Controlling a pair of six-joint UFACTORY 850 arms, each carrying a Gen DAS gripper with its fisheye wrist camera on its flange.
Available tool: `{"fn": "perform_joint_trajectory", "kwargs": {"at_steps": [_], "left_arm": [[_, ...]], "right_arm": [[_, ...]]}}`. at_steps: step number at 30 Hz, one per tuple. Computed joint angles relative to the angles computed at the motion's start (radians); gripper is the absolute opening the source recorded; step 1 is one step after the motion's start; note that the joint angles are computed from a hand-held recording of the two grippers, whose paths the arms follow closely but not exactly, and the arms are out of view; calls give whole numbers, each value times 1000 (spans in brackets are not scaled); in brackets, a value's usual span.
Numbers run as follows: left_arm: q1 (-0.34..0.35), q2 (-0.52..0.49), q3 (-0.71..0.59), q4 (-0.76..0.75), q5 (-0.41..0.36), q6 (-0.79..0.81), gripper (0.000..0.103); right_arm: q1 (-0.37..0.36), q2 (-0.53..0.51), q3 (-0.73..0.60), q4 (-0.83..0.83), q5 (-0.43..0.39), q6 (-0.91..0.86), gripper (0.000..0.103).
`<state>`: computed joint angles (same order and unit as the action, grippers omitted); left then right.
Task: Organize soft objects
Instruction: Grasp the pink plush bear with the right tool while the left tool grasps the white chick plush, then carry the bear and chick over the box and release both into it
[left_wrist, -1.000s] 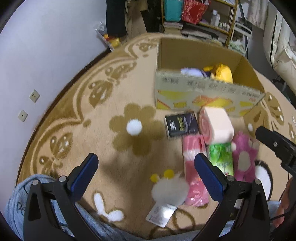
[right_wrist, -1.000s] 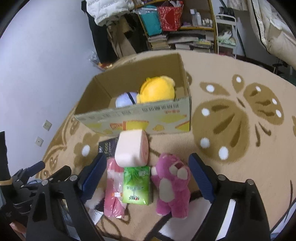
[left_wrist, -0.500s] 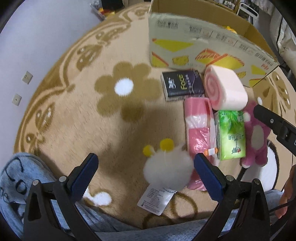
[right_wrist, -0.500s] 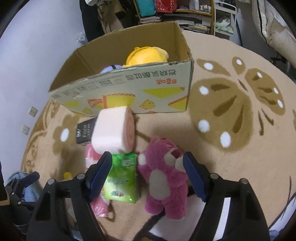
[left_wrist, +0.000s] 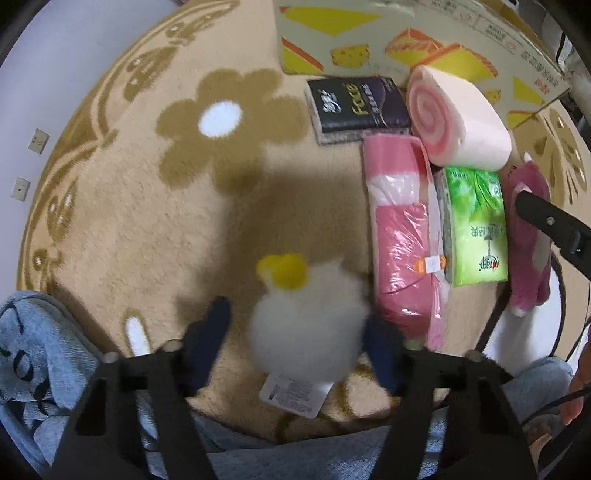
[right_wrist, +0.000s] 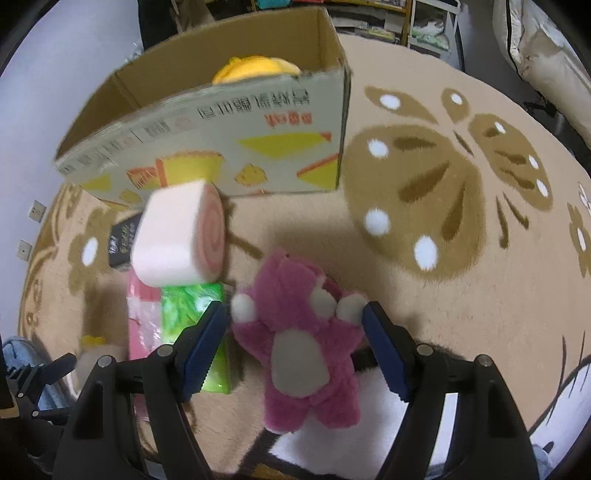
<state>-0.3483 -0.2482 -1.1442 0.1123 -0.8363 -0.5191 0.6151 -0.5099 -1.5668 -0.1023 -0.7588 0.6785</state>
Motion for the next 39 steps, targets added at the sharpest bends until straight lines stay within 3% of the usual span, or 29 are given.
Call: {"fn": "perform_joint_trajectory", "kwargs": {"at_steps": [1,4,6,8,13,18,31,39], "left_arm": [[4,-3,0,-23,4,21,46],[6,-5,4,-75,21,71,33],[-7,0,7,-45,33,57,31],[-15,9,13,-22,48,37,30],[-23,41,29,46,84,-47,30],[-21,81,46,150,135,-164,30],[-74,165,40,679,196,-618,30],[-70,162,5,861,245,-776,30]], "right_arm": [[-2,-4,-3,10,-6,-9,80],[-15,-24,-11,92,-31,-67,81],[-29,-40,-13,165,-50,-105,79],[-30,-45,-13,180,-48,-124,68],[-7,-34,-17,89,-27,-99,58],[-5,16,17,48,56,-44,55],[-7,166,124,-84,347,99,55],[1,168,91,-237,443,252,55]]}}
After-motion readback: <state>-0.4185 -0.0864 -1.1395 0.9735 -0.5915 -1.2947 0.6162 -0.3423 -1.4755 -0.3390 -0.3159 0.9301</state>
